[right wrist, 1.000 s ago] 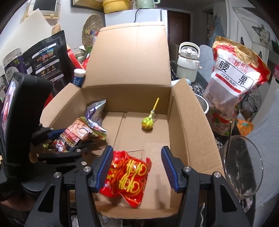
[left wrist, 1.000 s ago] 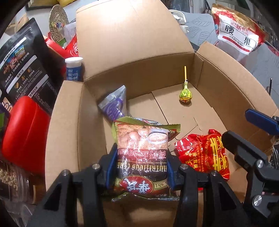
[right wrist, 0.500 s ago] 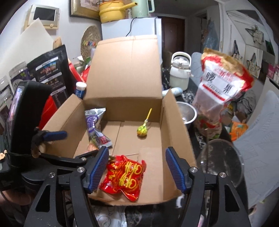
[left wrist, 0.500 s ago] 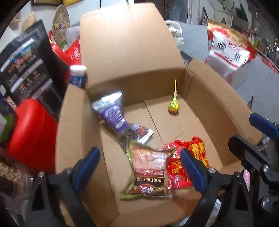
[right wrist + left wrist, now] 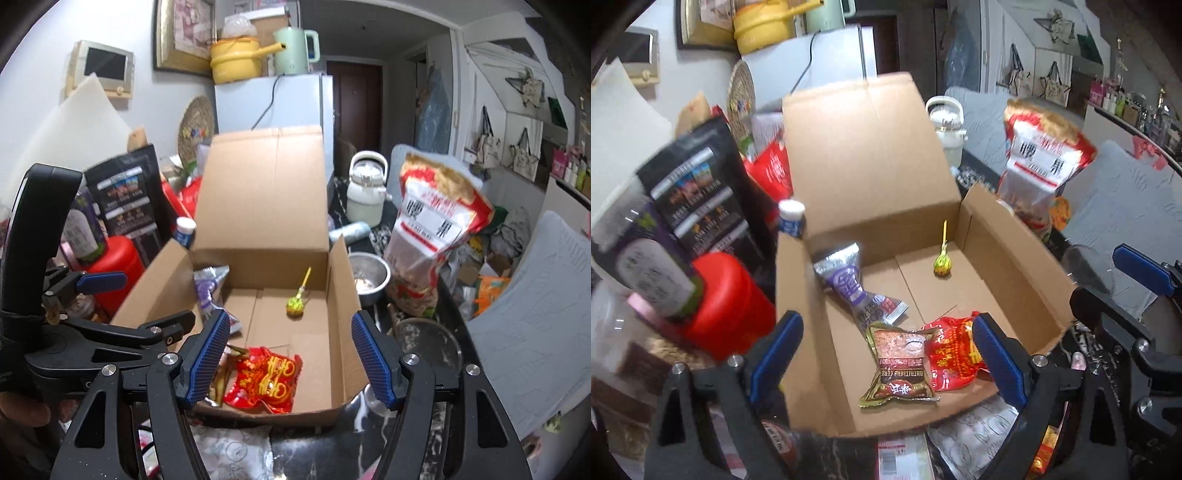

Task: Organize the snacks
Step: 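Withdraw both grippers from the box back toward the snacks on the table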

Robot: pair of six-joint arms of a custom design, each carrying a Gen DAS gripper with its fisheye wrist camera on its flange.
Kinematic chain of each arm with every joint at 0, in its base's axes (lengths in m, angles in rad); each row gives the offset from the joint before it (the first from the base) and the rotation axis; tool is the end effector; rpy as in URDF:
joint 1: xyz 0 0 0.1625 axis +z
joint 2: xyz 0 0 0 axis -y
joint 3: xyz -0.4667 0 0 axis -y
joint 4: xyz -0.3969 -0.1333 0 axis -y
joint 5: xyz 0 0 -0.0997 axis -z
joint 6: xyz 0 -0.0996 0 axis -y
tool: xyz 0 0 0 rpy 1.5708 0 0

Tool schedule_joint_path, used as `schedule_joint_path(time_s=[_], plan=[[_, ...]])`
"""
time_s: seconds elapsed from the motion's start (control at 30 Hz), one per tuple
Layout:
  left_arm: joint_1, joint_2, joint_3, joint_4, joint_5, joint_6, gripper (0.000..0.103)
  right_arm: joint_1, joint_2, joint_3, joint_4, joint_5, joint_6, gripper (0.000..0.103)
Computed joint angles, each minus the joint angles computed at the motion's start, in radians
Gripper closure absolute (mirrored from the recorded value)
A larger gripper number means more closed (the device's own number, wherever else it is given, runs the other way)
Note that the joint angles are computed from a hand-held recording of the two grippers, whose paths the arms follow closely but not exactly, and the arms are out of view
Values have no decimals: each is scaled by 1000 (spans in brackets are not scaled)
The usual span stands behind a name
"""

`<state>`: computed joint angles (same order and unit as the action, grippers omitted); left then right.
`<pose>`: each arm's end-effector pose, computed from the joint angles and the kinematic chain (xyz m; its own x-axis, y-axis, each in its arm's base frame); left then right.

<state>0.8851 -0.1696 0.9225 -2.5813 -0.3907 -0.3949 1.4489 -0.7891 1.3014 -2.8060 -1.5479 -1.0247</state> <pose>-0.3674 -0.8050 -0.0414 -0.6453 -0.2336 -0.7273 0.3944 0.7135 -0.5791 0.0354 -0.8258 0.2905 -0.5942 -0.5807 0.5564 -0.8022 0.4776 -0.3583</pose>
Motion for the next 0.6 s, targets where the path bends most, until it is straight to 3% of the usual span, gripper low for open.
schedule_joint_path(time_s=[0.6], plan=[[-148, -116, 299, -314, 91, 88, 9, -22, -252, 295, -95, 164, -47, 25]])
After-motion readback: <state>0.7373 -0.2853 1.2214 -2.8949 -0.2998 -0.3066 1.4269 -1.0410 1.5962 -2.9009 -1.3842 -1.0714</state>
